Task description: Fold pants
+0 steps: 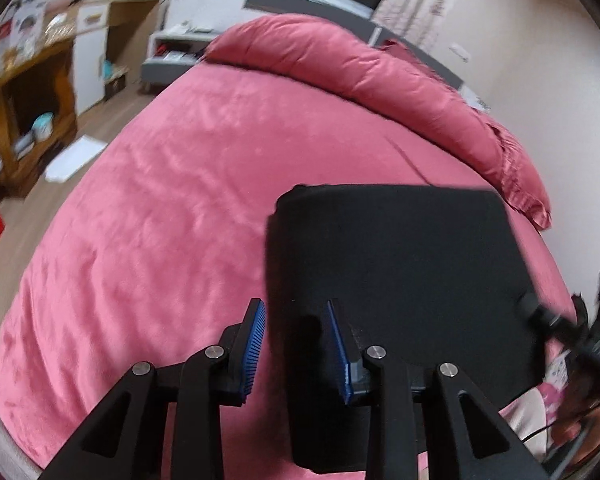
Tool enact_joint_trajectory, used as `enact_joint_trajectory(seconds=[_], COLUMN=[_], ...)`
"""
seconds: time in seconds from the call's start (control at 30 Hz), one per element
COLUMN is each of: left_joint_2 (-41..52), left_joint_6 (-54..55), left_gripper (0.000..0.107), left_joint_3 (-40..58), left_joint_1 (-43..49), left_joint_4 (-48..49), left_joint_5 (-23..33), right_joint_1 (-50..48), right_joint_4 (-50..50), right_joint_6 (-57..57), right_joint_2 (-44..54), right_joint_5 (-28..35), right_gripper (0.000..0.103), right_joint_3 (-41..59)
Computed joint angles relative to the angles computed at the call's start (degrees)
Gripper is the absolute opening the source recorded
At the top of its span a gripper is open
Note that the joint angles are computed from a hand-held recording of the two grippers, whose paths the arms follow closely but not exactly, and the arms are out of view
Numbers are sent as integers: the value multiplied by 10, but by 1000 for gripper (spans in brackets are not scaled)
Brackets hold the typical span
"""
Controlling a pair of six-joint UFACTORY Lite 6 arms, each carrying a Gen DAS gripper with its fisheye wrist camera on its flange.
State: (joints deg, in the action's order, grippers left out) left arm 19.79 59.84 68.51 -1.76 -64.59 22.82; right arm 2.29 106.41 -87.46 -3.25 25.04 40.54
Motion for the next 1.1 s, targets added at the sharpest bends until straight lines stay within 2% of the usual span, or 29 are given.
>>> enact_joint_trajectory(seconds=[0.1,0.17,0.27,0.33,0.43,0.5,0.57,0.67,0.77,0.83,0.87,0.9,0.97,1.0,1.1], left_joint_2=[-13,-5,23,37,58,74,82,83,74,73,73,75,84,93,105], left_joint_6=[28,17,-10,-24,-41,-105,-139,-144,-96,-83,-82,-82,-106,-134,-204], left_gripper=[31,31,31,31,31,32,32,32,32,32,32,32,32,32,31], left_joint_3=[-5,8,35,48,66,78,87,96,87,89,89,91,101,111,136], left_joint_1=[-25,-46,-78,-101,-135,-158,-162,-152,-135,-134,-136,-140,-153,-162,-179], left_joint_4=[-5,21,64,84,122,194,220,212,150,135,137,142,176,211,286], left_joint_5=[0,-2,8,1,-10,-34,-35,-16,-11,-11,-14,-18,-32,-39,-49], right_joint_1=[-15,-50,-100,-146,-191,-216,-219,-226,-250,-257,-255,-253,-246,-230,-195], right_joint_4=[-113,-205,-268,-257,-190,-138,-66,-86,-98,-83,-69,-63,-88,-79,-77], right_joint_6=[81,148,186,173,108,67,14,24,43,31,20,10,26,18,17], right_joint_2=[-93,-115,-108,-86,-23,26,42,39,36,35,31,42,76,78,43], right_joint_5=[-48,-50,-58,-44,-47,-34,-17,-6,54,70,70,70,79,62,19], right_gripper=[12,12,12,12,10,9,9,10,17,45,48,48,38,21,14], right_joint_3=[-14,-14,-23,-28,-37,-33,-42,-38,-37,-40,-49,-50,-31,-30,-32])
